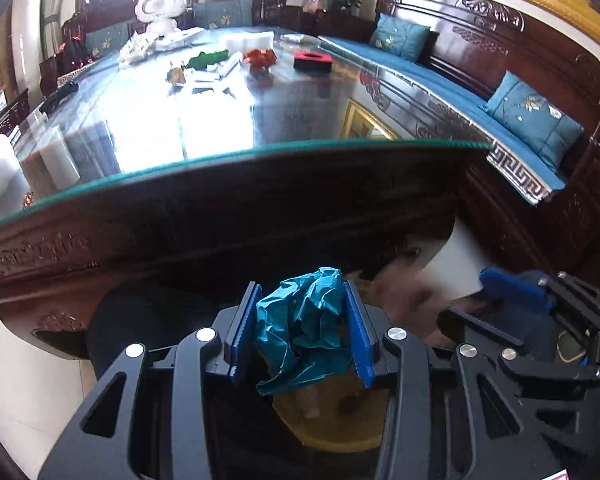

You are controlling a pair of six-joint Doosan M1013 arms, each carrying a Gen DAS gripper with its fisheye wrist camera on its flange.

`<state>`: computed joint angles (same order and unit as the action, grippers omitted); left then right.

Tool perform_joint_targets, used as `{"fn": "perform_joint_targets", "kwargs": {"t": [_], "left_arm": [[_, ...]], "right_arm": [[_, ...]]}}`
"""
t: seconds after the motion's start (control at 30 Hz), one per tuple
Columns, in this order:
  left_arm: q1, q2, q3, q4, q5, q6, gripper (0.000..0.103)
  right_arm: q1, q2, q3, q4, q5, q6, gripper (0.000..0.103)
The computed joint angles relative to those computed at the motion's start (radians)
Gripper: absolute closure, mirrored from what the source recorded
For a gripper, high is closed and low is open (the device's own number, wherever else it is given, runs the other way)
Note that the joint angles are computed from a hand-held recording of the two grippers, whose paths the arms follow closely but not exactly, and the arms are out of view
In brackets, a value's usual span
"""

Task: Collect trash
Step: 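Carry both items over the yellow bin and open both tools to drop them, then move both tools back over the table toward the white paper and orange paper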

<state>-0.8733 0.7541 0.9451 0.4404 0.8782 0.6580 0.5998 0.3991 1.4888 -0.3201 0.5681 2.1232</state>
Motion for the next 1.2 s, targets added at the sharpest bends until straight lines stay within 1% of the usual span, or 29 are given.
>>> {"fn": "perform_joint_targets", "kwargs": {"t": [0.03,0.23,0.4,0.5,0.53,0.6,0.63,0.67,0.77,0.8,0.93,1.03,1.2], "left_arm": [[0.0,0.0,0.002,-0.008,-0.001,0.004,0.061],[-0.004,0.001,0.004,-0.063,-0.029,0.065,0.061],[-0.007,0.016,-0.022,-0.118,-0.022,0.146,0.058],[-0.007,0.022,-0.032,-0.137,-0.017,0.173,0.055],[-0.007,0.023,-0.035,-0.143,-0.017,0.178,0.053],[-0.008,0.024,-0.039,-0.151,-0.02,0.194,0.044],[-0.009,0.023,-0.038,-0.146,-0.022,0.194,0.038],[-0.01,0.021,-0.035,-0.139,-0.029,0.196,0.034],[-0.013,0.018,-0.033,-0.136,-0.033,0.208,0.034],[-0.013,0.017,-0.033,-0.132,-0.034,0.205,0.034],[-0.013,0.011,-0.03,-0.095,-0.037,0.161,0.041],[-0.009,0.008,-0.038,-0.034,-0.026,0.091,0.041],[0.004,0.008,-0.065,0.115,0.012,-0.056,0.041]], "right_arm": [[0.002,-0.002,0.003,-0.018,0.007,0.015,0.053],[-0.002,-0.018,0.015,-0.085,-0.015,0.124,0.053],[-0.011,-0.018,0.009,-0.105,-0.018,0.147,0.052],[-0.014,-0.018,0.006,-0.104,-0.024,0.146,0.051],[-0.014,-0.019,0.005,-0.106,-0.025,0.148,0.051],[-0.015,-0.019,0.003,-0.11,-0.03,0.147,0.051],[-0.015,-0.019,0.002,-0.112,-0.032,0.148,0.051],[-0.016,-0.02,0.002,-0.113,-0.034,0.15,0.051],[-0.015,-0.022,0.002,-0.122,-0.04,0.162,0.051],[-0.015,-0.022,0.001,-0.123,-0.043,0.163,0.051],[-0.017,-0.021,-0.008,-0.102,-0.065,0.144,0.051],[-0.018,-0.015,-0.029,-0.08,-0.083,0.104,0.051],[-0.028,0.012,-0.086,-0.053,-0.118,0.067,0.051]]}}
